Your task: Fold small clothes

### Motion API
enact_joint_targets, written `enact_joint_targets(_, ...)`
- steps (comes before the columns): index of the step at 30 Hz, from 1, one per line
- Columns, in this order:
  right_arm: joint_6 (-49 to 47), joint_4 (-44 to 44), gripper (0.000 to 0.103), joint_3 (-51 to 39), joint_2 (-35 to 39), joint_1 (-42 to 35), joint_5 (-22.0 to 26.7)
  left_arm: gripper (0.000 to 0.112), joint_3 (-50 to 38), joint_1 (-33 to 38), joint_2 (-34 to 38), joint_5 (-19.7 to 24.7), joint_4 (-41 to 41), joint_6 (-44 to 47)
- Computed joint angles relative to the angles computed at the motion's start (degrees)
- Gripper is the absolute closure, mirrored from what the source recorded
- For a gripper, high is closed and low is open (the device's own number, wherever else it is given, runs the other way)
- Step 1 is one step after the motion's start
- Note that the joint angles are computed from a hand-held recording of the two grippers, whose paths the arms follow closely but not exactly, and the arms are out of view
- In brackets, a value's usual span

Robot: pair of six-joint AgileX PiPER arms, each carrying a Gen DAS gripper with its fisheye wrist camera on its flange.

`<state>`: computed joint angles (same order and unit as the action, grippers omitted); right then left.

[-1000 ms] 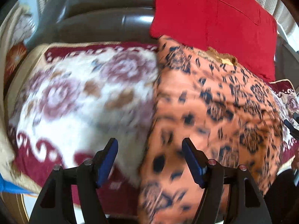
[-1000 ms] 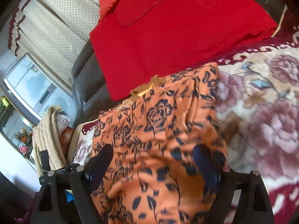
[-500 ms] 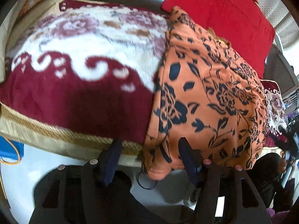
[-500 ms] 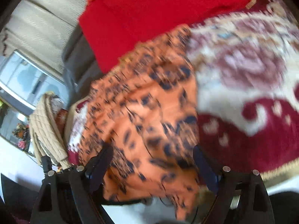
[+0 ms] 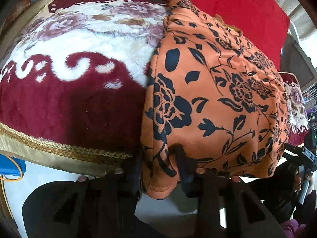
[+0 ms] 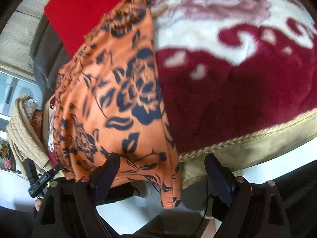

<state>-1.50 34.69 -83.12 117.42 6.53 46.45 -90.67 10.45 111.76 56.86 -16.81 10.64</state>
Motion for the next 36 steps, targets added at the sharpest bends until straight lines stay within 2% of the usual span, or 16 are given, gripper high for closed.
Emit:
enact_joint_targets(2,1.3,-1.4,0.016,-0.7,1.4,1.4,0.1,0.079,-0.1,-0.3,0.3,-0.2,-0.2,-0.8)
enact_joint_targets(6,3.5,-7.9,0.057,-2.1,1.0,4.5,0.8,0.062,-2.5,-0.4,2.0,2.3,0.0,-2.4)
enact_joint_targets(8,2.2,-7.8,0.067,-1.0,-1.0,4.4,1.1,0.062,-2.4,-0.3,1.8,1.5,-0.1,-1.9)
enact_joint_targets(12,-2.5,-2.7,0.067,2.5,-3.0,1.9,1.3,0.08,-1.1,-0.6,0.8,-0.2,1.6,-1.4)
enact_joint_targets(15,-0.7,-3.2,0.065,1.5,-2.0,1.5,3.4,0.08,-2.3,-0.5,1.6,0.7,0.9,-1.7)
enact_joint_targets(16,-0.1,-3.7,0.059,0.4,-1.1,1.4,4.5,0.08,-2.4,-0.5,1.7,1.0,0.8,-1.7)
enact_joint_targets(17,1.4,-4.2,0.035,-0.8,-0.2,1.7,5.7,0.078,-2.9,-0.4,2.0,1.7,0.5,-1.6)
enact_joint_targets(18,2.7,-4.5,0.026,-1.2,0.4,2.1,6.1,0.069,-3.2,0.1,2.1,2.6,-0.1,-1.1)
enact_joint_targets(20,1.5,-4.4,0.026,-1.5,1.7,2.1,5.4,0.065,-3.5,0.5,2.3,3.2,-1.5,-0.9)
enact_joint_targets(22,2.0,-7.5,0.029,-1.9,2.1,3.2,5.1,0.066,-3.5,-0.3,2.4,2.7,-0.3,-1.3)
enact_joint_targets(23,3.2,-9.1,0.038,-2.4,2.1,3.5,6.0,0.068,-3.3,-0.7,2.4,2.6,0.4,-1.7)
enact_joint_targets(24,3.6,-10.1,0.066,-3.2,2.3,3.6,7.5,0.077,-3.0,-1.4,2.2,2.3,1.3,-2.4)
enact_joint_targets(25,1.6,-8.7,0.085,-3.8,2.4,3.0,9.9,0.094,-3.1,-2.0,2.0,2.1,2.9,-2.9)
enact_joint_targets(26,-0.6,-6.1,0.095,-3.4,2.0,2.1,11.3,0.106,-3.5,-2.0,2.2,2.6,2.5,-2.3)
enact_joint_targets(28,-2.6,-5.3,0.095,-3.1,0.4,2.0,12.8,0.107,-4.1,-1.5,2.3,3.5,-0.7,-1.3)
enact_joint_targets(36,-16.8,15.3,0.095,-5.1,-6.2,-6.1,19.3,0.107,-13.6,2.4,1.9,10.9,-14.4,5.5)
